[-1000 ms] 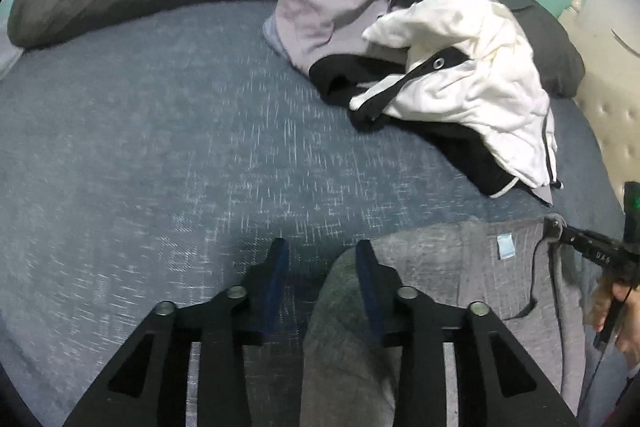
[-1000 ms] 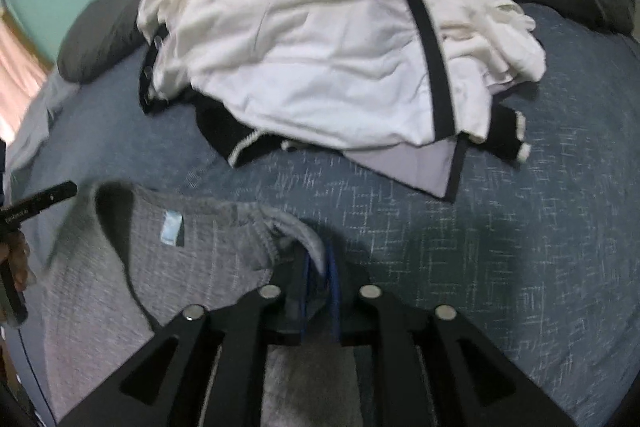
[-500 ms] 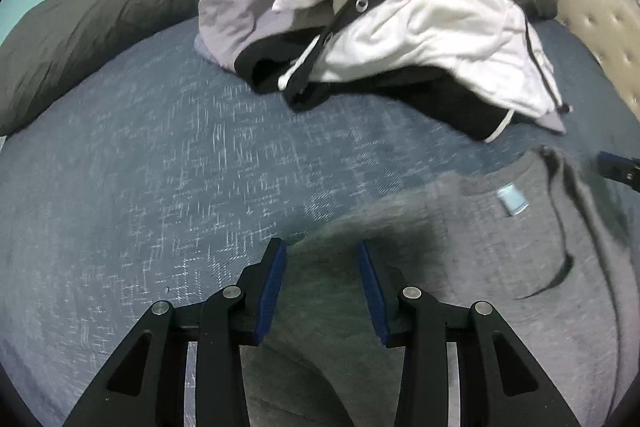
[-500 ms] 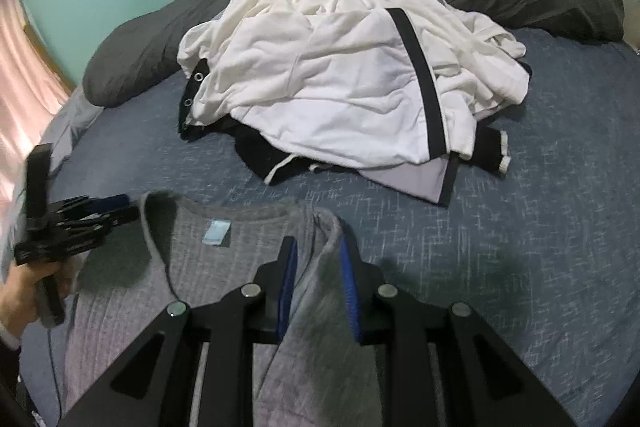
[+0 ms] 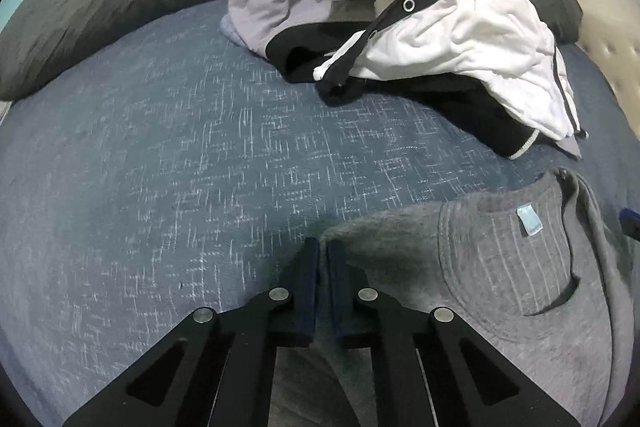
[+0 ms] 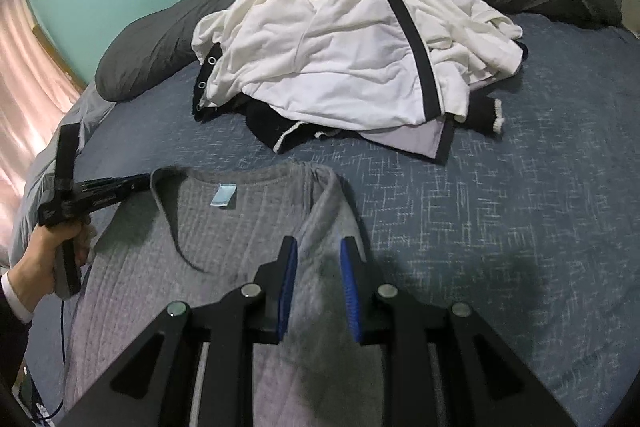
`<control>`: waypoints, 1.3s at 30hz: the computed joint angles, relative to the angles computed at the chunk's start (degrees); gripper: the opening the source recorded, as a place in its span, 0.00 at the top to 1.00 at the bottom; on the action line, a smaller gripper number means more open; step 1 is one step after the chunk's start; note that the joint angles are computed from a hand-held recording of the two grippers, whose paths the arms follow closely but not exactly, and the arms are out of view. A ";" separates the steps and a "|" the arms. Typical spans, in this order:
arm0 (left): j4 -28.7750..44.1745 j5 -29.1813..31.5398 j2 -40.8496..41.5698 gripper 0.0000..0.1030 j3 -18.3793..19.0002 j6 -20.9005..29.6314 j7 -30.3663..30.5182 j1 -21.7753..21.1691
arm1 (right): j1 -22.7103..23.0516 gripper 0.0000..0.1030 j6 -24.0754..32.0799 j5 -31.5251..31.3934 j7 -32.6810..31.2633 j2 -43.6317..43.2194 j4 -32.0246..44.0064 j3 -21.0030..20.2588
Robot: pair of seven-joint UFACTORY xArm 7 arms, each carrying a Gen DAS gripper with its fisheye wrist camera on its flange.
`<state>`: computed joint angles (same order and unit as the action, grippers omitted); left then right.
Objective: Fold clothes
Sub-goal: 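Open both grippers and release the sweater lying flat on the bed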
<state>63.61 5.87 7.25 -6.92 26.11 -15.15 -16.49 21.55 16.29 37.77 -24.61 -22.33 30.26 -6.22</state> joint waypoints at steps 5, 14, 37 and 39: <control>-2.62 -3.13 -5.13 0.81 -0.59 3.16 1.05 0.37 | -1.73 0.79 4.42 -1.98 2.96 -4.88 -2.02 0.74; -16.62 -9.52 -25.96 0.77 -0.14 10.44 5.02 0.79 | -5.84 0.55 19.55 -13.94 16.76 -24.74 -11.27 6.55; -38.35 -18.82 -83.66 0.60 -5.85 48.17 -7.01 -7.10 | 13.56 0.49 61.53 -13.06 49.91 -66.62 -15.37 26.73; -38.74 -19.40 -86.37 0.60 -6.36 50.64 -7.86 -7.70 | 15.49 0.49 61.98 -12.08 52.26 -66.69 -15.02 28.70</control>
<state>24.87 -13.53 -79.12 -13.29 76.75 -23.02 -24.19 37.04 78.27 25.69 27.65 -89.02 15.24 22.48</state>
